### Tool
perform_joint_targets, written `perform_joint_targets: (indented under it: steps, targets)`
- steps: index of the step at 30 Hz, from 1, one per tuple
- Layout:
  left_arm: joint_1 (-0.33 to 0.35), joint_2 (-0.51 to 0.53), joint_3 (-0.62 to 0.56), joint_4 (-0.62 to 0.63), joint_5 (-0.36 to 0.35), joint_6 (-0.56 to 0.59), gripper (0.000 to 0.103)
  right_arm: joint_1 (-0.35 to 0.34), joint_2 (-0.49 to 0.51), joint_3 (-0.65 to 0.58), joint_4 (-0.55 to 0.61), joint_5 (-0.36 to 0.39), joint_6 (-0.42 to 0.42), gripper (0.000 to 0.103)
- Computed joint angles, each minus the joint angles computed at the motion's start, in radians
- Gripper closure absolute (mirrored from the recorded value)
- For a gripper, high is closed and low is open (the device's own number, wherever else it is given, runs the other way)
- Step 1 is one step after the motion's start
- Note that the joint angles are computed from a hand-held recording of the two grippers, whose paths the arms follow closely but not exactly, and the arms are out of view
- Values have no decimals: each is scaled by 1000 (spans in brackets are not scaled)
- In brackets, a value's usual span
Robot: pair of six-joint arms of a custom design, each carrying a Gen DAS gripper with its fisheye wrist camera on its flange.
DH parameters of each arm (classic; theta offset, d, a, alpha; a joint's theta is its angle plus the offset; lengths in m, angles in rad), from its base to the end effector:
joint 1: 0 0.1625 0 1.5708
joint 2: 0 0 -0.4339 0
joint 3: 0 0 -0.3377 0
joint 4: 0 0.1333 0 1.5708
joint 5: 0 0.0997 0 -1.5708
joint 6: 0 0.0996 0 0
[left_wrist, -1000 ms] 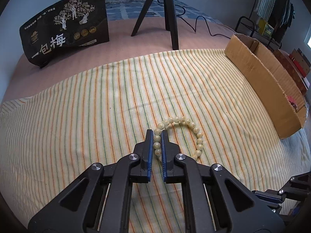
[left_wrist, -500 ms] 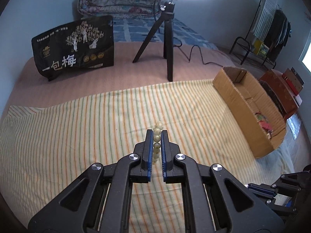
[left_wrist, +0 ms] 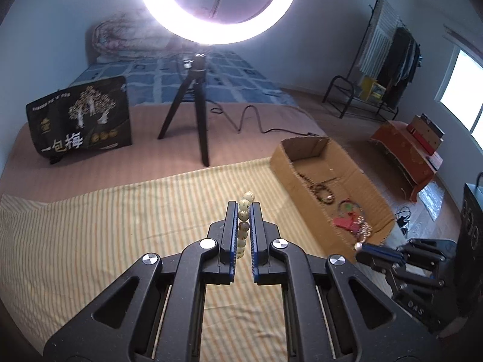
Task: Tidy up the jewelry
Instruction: 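Carry the bracelet with the left tool and the earring with the right tool into the box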
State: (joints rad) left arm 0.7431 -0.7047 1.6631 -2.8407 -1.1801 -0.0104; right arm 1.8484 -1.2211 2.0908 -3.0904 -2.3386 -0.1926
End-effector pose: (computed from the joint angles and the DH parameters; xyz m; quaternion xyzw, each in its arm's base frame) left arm -0.3612 -0.5644 0.1101 0.3575 0.9013 -0.2170 0.1132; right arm 0.1957 -0.4529 0.3154 0.0884 -0.8824 0.3108 0.3420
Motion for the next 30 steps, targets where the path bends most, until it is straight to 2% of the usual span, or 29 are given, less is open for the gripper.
perform_joint_targets:
  steps: [15, 30]
  targets:
    - [-65, 65, -51, -5, -121, -4, 98, -71, -80, -64, -34, -22, -51, 101]
    - [-92, 168, -154, 0, -168, 17, 98, -154, -78, -138, -28, 19, -102, 101]
